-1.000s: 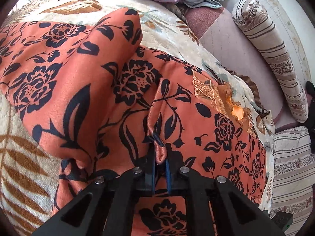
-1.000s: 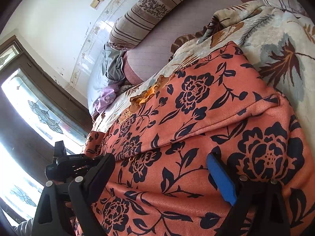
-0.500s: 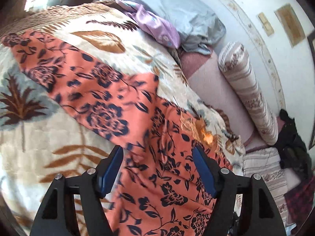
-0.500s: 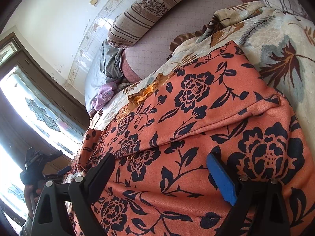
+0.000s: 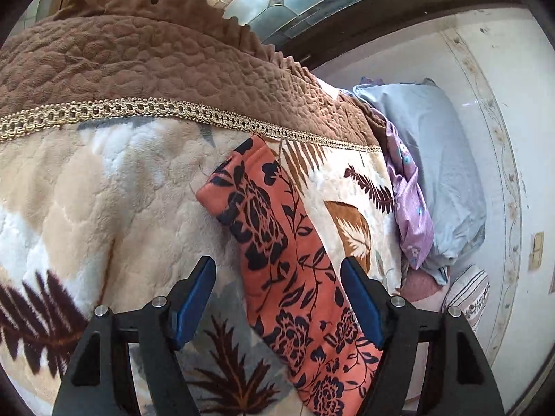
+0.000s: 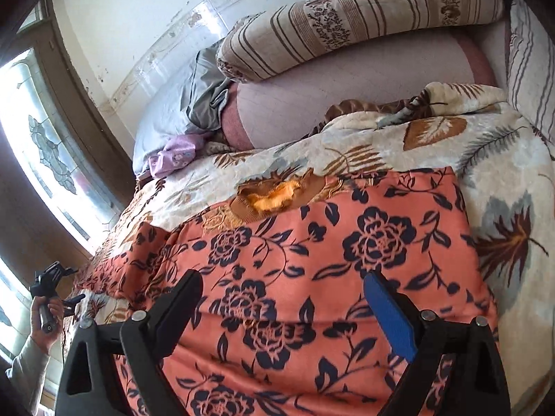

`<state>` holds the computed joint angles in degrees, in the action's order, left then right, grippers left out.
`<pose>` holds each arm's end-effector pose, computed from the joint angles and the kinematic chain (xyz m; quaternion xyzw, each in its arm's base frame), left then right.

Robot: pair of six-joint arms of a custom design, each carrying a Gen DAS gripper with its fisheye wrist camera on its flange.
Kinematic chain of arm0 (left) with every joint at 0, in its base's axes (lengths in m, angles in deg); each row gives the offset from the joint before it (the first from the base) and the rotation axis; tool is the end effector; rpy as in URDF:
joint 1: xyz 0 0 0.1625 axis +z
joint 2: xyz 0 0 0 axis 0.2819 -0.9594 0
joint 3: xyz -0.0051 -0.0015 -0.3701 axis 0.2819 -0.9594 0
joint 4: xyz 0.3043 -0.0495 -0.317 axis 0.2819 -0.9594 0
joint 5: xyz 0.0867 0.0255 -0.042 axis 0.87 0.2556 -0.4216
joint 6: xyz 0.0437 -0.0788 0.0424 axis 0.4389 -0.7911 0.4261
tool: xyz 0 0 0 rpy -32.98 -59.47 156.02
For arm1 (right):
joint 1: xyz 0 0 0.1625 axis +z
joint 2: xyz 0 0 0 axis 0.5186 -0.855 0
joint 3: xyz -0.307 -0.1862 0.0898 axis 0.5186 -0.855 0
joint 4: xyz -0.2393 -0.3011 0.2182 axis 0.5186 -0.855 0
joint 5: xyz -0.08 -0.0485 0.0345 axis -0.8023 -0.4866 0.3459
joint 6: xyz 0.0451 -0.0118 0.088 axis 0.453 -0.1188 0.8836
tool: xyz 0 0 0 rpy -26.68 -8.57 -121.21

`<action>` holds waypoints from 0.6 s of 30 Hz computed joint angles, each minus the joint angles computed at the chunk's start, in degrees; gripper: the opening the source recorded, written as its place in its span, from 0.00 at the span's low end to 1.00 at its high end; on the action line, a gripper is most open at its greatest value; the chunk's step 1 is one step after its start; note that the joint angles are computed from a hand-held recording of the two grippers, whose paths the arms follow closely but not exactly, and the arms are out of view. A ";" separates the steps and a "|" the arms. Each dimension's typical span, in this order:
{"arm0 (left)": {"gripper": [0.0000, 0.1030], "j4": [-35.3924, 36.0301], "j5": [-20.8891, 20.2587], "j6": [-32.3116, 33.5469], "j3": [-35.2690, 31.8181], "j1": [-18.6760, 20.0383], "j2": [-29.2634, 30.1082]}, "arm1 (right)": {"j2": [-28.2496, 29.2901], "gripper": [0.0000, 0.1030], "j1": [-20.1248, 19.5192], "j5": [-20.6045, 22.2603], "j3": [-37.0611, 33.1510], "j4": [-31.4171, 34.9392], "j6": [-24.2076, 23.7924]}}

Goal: Fold small clothes
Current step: 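Grasp the other blouse sleeve with the left gripper and lift it, then fold the held sleeve over the blouse body and open the left gripper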

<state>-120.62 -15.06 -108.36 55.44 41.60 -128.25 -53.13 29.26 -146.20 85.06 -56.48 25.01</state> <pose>-0.1586 -0.6420 0.0451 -0.3559 0.8007 -0.4808 0.0326 -0.2094 -0.6903 0.4997 0.0983 -0.9135 0.3796 0.1086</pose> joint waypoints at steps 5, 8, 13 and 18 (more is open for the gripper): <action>0.47 3.16 -1.53 -0.52 -2.69 2.45 0.58 | 7.46 0.93 0.74 -3.33 -8.49 2.96 2.55; 0.04 12.18 -0.16 1.21 -5.27 2.19 0.24 | 11.57 0.93 -0.80 -3.86 -13.17 8.48 5.94; 0.04 13.94 10.98 21.12 -15.17 -6.14 6.27 | 10.23 0.96 -1.92 0.23 -9.69 4.89 3.75; 0.04 10.84 7.20 45.24 -35.67 -14.68 20.81 | 9.75 0.99 -2.82 3.58 -8.74 4.66 3.21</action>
